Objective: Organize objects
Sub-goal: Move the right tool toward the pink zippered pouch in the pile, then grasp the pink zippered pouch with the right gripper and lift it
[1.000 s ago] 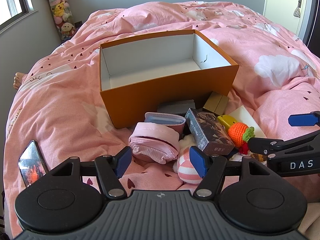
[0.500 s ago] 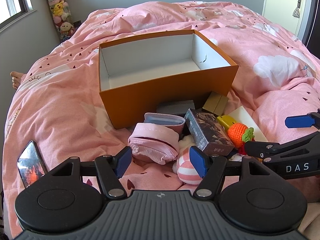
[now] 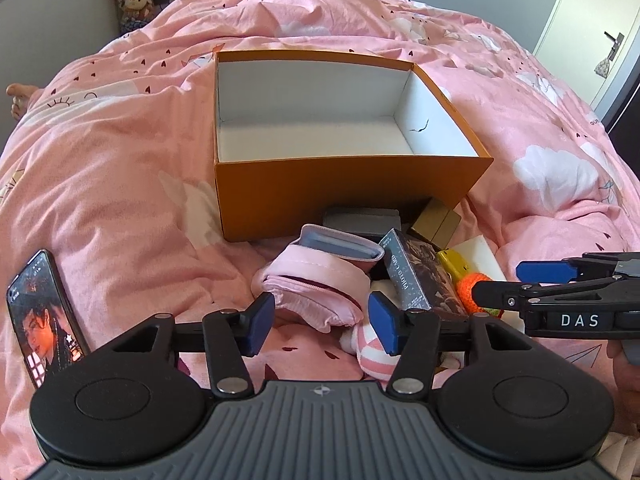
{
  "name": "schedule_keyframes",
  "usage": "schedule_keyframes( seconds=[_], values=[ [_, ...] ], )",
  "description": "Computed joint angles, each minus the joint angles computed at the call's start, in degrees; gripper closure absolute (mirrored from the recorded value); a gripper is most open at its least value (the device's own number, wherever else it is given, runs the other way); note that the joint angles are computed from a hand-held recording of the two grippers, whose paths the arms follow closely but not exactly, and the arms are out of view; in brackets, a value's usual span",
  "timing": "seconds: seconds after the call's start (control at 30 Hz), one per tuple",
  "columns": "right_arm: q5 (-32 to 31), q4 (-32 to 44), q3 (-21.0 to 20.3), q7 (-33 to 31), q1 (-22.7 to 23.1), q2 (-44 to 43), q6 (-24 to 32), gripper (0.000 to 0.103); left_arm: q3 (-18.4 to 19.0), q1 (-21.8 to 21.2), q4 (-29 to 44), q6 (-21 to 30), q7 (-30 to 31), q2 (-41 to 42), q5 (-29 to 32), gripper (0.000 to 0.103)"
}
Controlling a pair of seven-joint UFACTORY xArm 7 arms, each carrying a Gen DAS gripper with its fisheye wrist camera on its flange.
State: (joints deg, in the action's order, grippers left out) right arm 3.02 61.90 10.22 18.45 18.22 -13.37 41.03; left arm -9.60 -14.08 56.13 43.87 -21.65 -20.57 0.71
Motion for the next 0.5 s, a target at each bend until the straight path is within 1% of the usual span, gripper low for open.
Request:
schedule_keyframes(
  seconds=[0.07,0.13,0.17,0.23,0.33,0.4,0.43,0.5],
  values=[
    [2.9,1.7,-0.8,-2.4,0.8,1.7,0.5,0.041,0.7,-0.3,0.3,0.1,0.5,0.7,-1.4,0.042],
    [4.7,3.0,-1.1,-4.5,1.2,3.3,0.5,0.044,0.9,-0.5,0.7,-0.1,1.2,1.6,-2.1,0.042],
    [5.0,3.8,-1.1,-5.3,1.2,4.1,0.5,0.049,1.1,-0.7,0.8,-0.1,1.9,1.9,-2.4,0.043],
    [5.7,5.3,-1.0,-7.1,1.4,5.8,0.5,0.052,1.1,-0.9,1.2,-0.1,2.8,2.7,-2.7,0.047],
    [7.6,7.9,-1.1,-10.1,1.5,8.3,1.0,0.059,1.3,-1.1,1.8,0.2,4.2,4.1,-3.4,0.058],
    [8.8,9.6,-1.0,-12.1,1.6,9.9,1.5,0.062,1.6,-1.0,1.9,-0.1,4.5,4.9,-4.1,0.068],
    [9.2,10.2,-0.9,-12.8,1.6,10.6,1.7,0.065,1.7,-1.0,1.9,-0.5,4.6,5.3,-4.6,0.069],
    [10.5,11.9,-0.8,-15.0,1.7,12.2,2.4,0.066,2.3,-1.1,1.8,-1.6,5.2,5.9,-6.3,0.075]
  ],
)
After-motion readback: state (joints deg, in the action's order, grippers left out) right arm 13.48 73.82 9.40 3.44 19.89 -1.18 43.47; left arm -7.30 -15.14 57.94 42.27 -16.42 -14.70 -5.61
